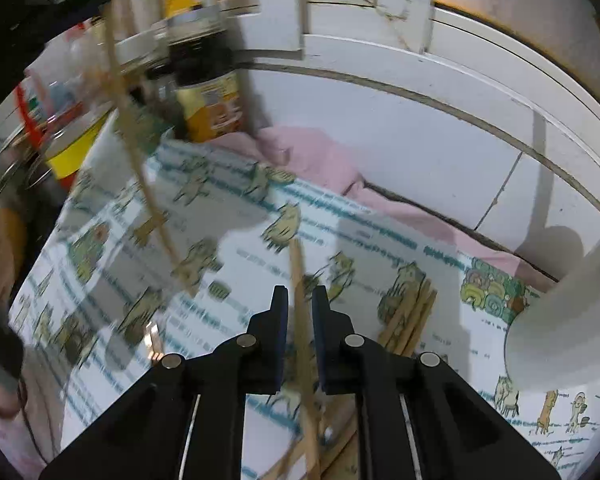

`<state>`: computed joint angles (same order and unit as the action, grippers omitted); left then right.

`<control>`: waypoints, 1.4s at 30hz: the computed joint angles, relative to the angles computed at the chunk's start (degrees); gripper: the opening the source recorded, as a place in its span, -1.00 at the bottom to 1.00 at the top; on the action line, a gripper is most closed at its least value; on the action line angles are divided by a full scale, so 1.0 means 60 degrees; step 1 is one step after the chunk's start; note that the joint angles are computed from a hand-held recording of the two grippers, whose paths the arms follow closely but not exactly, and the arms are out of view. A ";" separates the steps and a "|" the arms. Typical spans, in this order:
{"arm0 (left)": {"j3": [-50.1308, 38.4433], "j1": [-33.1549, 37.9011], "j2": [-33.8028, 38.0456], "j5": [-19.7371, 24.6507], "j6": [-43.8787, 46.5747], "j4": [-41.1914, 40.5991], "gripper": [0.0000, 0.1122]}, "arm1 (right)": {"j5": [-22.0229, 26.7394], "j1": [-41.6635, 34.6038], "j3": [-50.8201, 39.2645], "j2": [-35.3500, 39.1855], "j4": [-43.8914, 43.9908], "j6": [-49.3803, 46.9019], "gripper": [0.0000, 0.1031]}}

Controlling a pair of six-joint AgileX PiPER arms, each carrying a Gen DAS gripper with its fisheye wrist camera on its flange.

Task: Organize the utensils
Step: 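Lift both held chopsticks and carry them over the white cup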

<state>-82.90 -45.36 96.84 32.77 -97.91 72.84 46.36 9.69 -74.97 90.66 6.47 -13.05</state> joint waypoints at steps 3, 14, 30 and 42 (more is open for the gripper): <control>0.0112 0.0045 -0.0086 0.0132 -0.0430 0.0143 -0.89 | 0.0023 0.0023 -0.0387 0.0486 -0.0117 0.0154 -0.74; 0.0302 -0.0325 -0.0251 0.0665 -0.0858 0.0847 -0.89 | -0.0068 0.0584 -0.0752 0.1204 -0.1199 0.1201 -0.74; 0.0490 -0.0745 -0.0450 0.1035 -0.1495 0.1706 -0.89 | -0.3295 -0.1102 0.1661 -0.3574 0.2860 -0.2716 -0.85; 0.0525 -0.0781 -0.0512 0.0675 -0.1622 0.1796 -0.89 | -0.3066 -0.3254 0.2805 -0.5754 0.7728 -0.6338 -0.85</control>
